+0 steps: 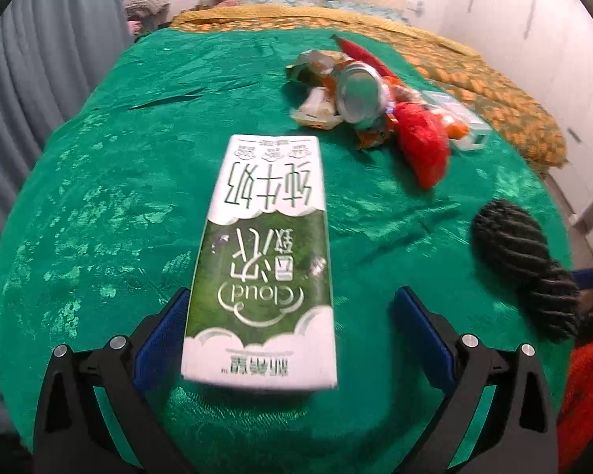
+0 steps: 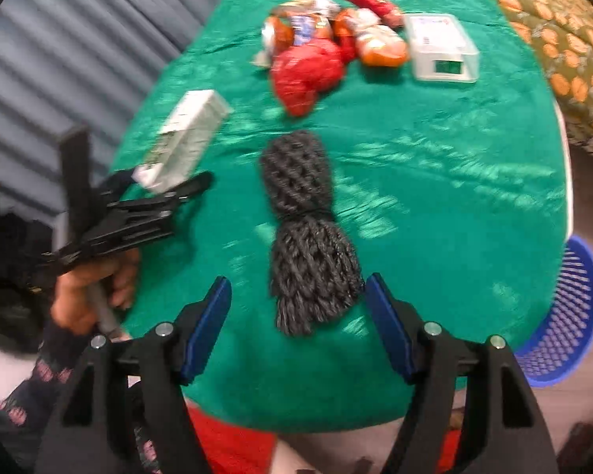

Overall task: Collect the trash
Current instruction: 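Hold the milk carton in the left tool while the right tool grasps the black foam net, then carry carton and foam net to the blue wastebasket and open both tools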

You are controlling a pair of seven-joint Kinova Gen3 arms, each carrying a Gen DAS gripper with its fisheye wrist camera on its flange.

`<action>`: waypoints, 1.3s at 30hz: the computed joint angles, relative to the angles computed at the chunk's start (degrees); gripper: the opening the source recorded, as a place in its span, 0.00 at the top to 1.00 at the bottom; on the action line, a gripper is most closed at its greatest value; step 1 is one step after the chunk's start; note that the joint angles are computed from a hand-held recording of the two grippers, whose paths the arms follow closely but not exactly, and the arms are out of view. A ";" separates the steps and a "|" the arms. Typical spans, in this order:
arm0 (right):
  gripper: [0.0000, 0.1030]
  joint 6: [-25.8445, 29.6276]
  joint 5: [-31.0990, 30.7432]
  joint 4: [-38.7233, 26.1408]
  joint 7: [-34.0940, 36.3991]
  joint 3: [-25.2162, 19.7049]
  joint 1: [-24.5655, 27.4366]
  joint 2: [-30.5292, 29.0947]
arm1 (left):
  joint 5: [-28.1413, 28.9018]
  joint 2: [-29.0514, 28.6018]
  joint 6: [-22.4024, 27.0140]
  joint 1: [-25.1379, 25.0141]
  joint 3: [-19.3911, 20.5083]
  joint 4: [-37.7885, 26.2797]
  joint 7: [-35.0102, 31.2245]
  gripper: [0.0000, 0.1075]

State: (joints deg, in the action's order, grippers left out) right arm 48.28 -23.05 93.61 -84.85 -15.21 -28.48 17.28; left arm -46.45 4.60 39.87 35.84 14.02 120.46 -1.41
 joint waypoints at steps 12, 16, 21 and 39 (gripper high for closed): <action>0.28 -3.81 17.41 -4.02 -9.02 2.80 -9.48 1.88 | 12.93 -0.83 1.61 -6.29 -0.01 -5.28 -22.11 0.09; 0.29 -4.16 18.74 -5.27 -11.23 2.50 -10.12 3.84 | 14.30 0.32 4.69 -5.71 -0.95 -7.11 -24.25 0.15; 0.66 -4.19 18.88 -5.02 -11.67 2.03 -9.89 3.90 | 15.37 -0.66 4.81 -5.59 -1.42 -6.47 -24.94 0.51; 0.67 -19.47 -4.12 16.62 6.67 5.64 10.89 -13.50 | 8.24 5.74 -0.74 4.91 4.40 -18.45 -16.72 0.55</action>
